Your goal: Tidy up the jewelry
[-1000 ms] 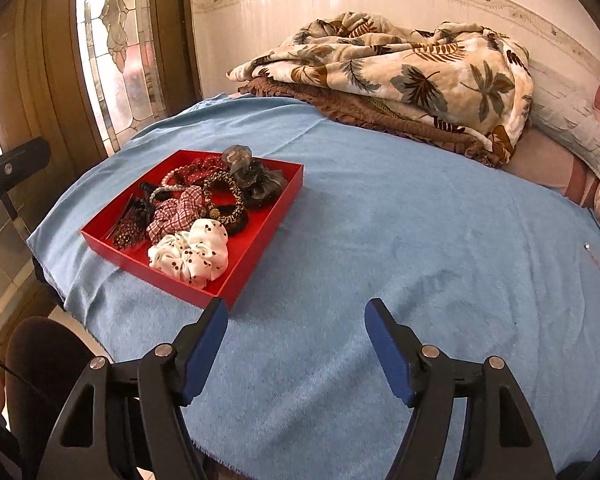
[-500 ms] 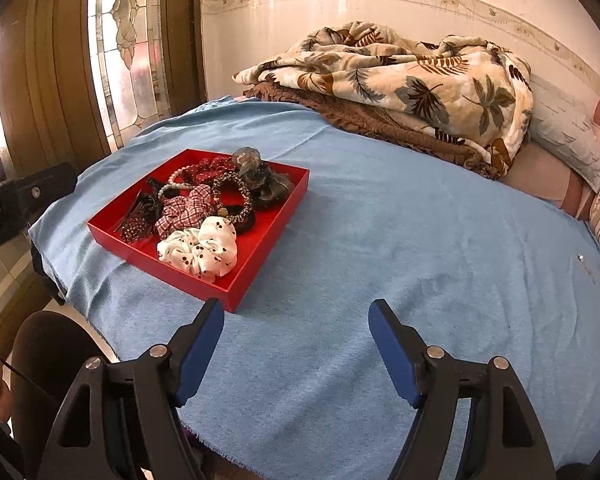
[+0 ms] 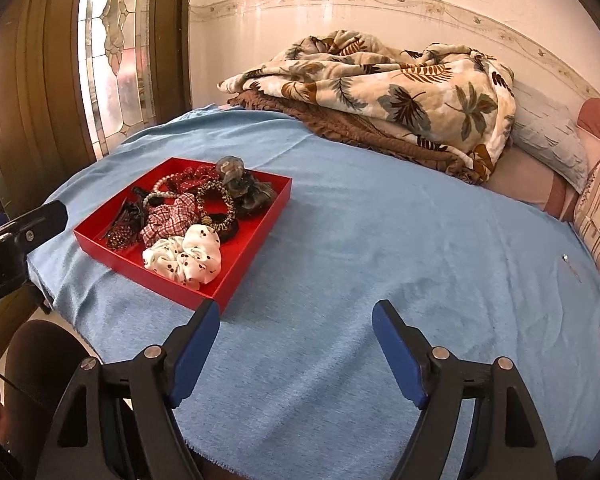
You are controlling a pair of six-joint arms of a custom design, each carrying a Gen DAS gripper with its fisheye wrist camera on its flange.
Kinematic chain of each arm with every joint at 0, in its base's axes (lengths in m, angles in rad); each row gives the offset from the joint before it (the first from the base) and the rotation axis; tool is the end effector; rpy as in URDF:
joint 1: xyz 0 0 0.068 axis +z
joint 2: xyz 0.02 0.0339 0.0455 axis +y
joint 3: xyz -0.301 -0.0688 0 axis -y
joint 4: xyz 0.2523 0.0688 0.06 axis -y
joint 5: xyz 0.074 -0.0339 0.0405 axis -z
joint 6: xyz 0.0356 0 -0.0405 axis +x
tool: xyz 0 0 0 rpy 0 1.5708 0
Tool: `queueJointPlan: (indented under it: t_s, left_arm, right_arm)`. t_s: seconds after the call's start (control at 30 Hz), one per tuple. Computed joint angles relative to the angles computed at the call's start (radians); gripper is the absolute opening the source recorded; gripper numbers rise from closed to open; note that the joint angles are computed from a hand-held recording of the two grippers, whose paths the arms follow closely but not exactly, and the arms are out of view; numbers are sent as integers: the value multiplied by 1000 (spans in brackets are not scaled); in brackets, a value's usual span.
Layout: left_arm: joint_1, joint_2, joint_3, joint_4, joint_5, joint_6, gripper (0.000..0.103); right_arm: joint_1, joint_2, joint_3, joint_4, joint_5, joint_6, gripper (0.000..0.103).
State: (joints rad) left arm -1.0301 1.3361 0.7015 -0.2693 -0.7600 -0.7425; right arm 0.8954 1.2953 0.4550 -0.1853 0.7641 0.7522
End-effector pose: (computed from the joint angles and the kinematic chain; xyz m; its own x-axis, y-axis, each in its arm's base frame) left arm 0.1500 -0.2021 0.2266 -0.5699 -0.0029 -0.8217 0.0228 0.9996 -0.0194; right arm 0.1461 0.1429 0.1700 -0.6221 0.0125 -0.7829 0.1176 0.9900 -0.0776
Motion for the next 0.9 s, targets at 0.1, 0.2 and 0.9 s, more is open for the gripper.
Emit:
queueJointPlan:
  t_s: [0.1,0.2,0.9]
  left_arm:
    - [-6,5,0,0,-6,5,103]
    - [-14,19,3,1,-8,9,103]
    - [30,51,-23,63,107,23,103]
  right_arm:
    - [-1,-2,0,-2,4,6,83]
    - [-4,-2,-2,2,3,7,84]
    - [-20,37,-1,27,-23,-4,85]
